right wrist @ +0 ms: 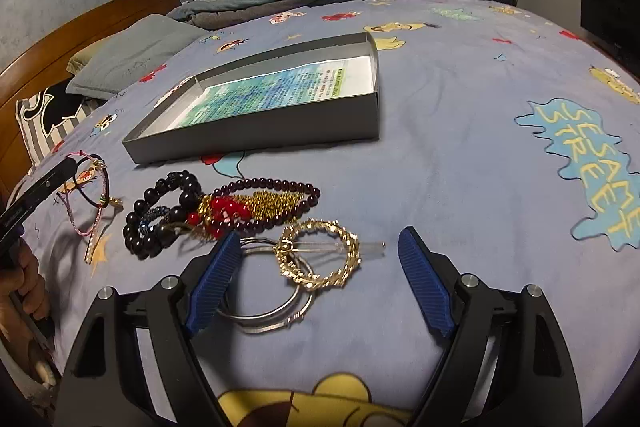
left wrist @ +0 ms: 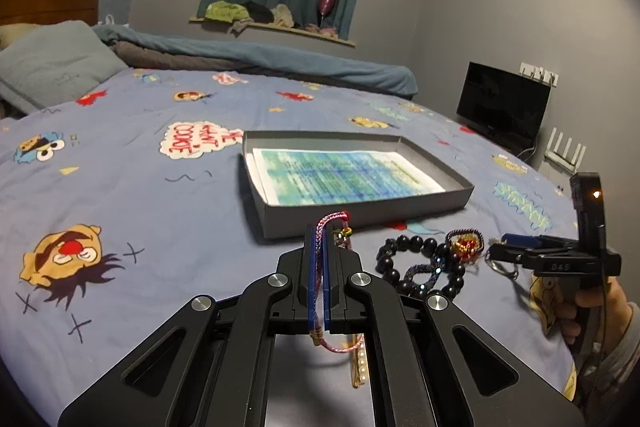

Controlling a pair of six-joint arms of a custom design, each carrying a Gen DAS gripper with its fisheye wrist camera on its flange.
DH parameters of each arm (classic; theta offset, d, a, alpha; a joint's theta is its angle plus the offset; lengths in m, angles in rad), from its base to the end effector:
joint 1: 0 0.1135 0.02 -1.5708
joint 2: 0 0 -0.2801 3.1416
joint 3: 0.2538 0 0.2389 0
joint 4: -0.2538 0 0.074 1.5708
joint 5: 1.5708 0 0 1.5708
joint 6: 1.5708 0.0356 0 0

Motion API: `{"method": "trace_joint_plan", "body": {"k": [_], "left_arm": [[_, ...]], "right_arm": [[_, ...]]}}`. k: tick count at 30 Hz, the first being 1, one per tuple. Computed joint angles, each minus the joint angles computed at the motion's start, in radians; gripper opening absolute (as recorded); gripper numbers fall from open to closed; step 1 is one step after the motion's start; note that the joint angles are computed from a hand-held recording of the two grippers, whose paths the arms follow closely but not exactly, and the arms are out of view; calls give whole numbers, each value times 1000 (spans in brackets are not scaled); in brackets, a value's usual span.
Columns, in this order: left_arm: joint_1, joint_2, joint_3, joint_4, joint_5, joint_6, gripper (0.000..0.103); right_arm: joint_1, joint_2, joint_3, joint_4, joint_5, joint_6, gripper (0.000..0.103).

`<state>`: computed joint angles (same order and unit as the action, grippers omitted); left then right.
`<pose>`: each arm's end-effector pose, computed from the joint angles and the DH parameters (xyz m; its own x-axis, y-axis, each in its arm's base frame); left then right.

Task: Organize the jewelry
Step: 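Grasp the pink cord bracelet with the left tool while the right tool grasps the gold ornate hair clip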

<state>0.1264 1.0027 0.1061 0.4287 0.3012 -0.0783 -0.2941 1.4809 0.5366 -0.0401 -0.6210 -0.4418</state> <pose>0.1570 0.0093 0.1577 -0.4572 -0.1334 -0.8793 0.1069 0.9733 -0.2032 0.2319 -0.0486 0.1546 -0.6897 -0.1544 -0.7074 -0.4063 0.8913 0.2015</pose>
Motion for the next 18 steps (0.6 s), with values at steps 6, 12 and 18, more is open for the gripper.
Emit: {"method": "trace_joint_plan", "body": {"k": [6, 12, 18], "left_arm": [[38, -11, -8, 27, 36, -20, 3], [89, 7, 9, 40, 114, -46, 3], [119, 5, 68, -15, 182, -72, 3]], "right_arm": [[-52, 23, 10, -12, -82, -15, 53], [-82, -17, 2, -9, -124, 4, 53], [-80, -68, 46, -37, -141, 32, 53]]}}
